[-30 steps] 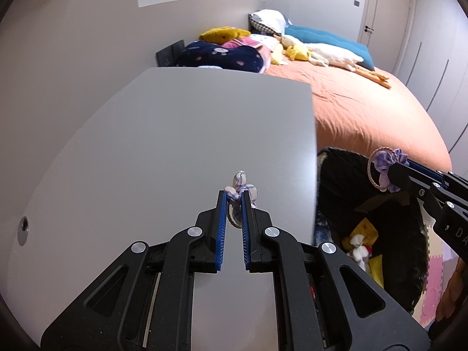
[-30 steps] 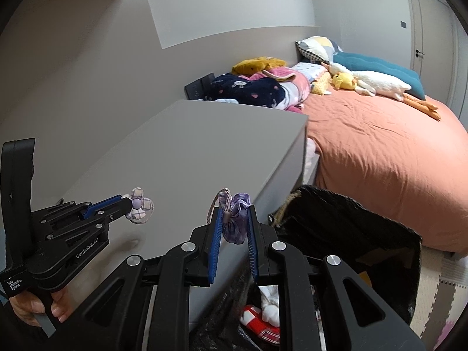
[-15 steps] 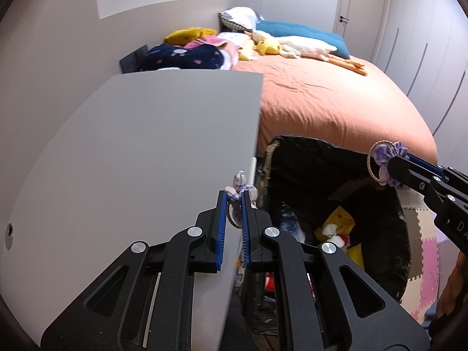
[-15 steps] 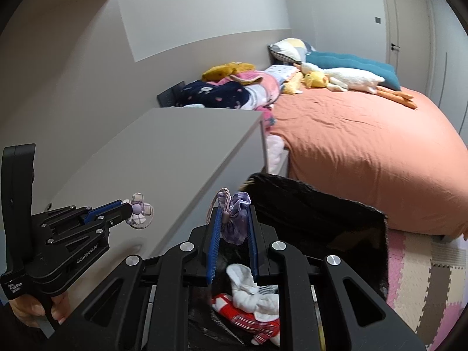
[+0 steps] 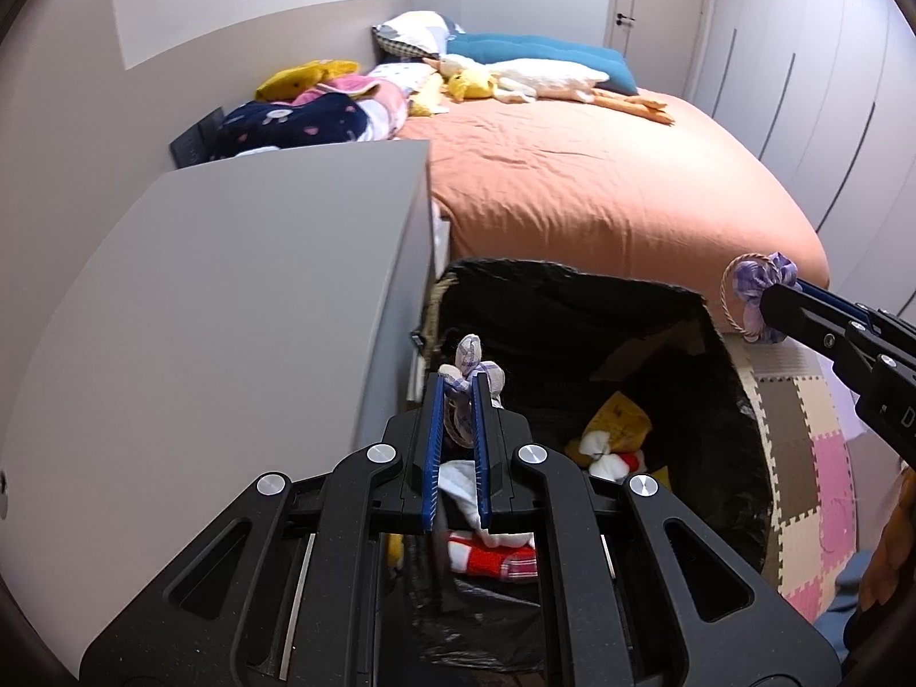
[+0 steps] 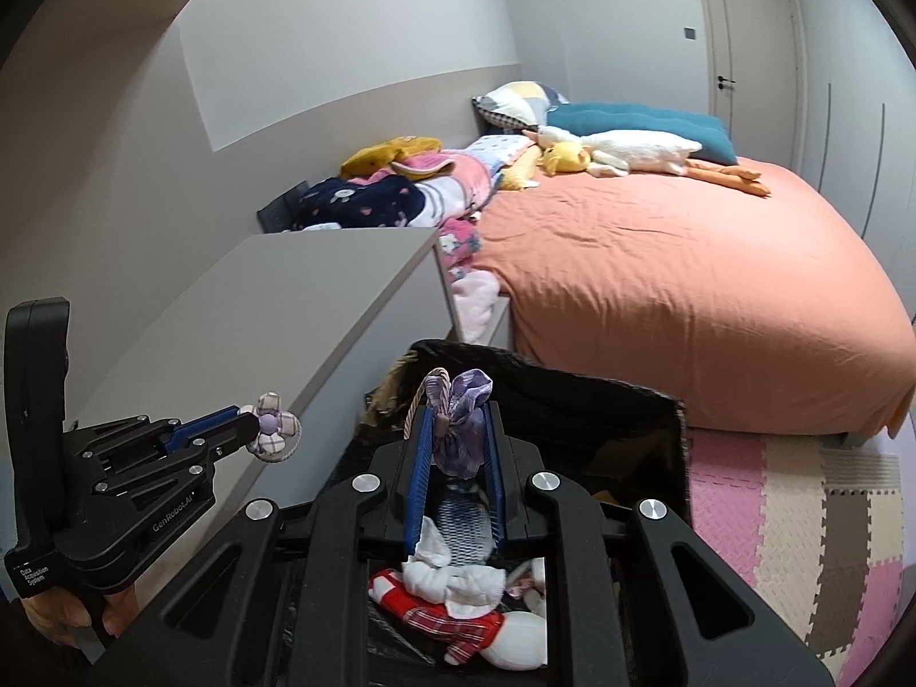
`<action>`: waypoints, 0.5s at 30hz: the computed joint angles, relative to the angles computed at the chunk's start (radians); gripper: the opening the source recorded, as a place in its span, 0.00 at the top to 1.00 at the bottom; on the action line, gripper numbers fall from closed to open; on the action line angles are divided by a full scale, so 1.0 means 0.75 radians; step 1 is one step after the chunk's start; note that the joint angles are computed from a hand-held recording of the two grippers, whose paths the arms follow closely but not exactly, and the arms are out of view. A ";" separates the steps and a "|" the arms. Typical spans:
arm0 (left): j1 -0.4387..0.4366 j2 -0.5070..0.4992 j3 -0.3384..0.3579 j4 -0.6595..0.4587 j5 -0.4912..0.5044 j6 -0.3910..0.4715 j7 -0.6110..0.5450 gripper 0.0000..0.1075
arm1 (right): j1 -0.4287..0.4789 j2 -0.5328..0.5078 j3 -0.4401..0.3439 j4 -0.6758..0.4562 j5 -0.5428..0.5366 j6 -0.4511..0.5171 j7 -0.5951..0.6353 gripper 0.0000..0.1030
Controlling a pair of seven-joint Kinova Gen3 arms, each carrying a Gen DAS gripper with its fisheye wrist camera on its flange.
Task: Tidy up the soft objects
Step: 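Open both tools to drop the hair tie and flower plush into the bin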
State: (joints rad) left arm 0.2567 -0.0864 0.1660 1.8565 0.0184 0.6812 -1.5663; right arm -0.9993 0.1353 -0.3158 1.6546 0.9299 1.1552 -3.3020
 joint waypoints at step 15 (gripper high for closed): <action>0.056 -0.002 0.008 0.068 0.137 -0.085 -0.146 0.10 | 0.033 -0.086 -0.073 0.111 0.021 0.167 -0.213 0.20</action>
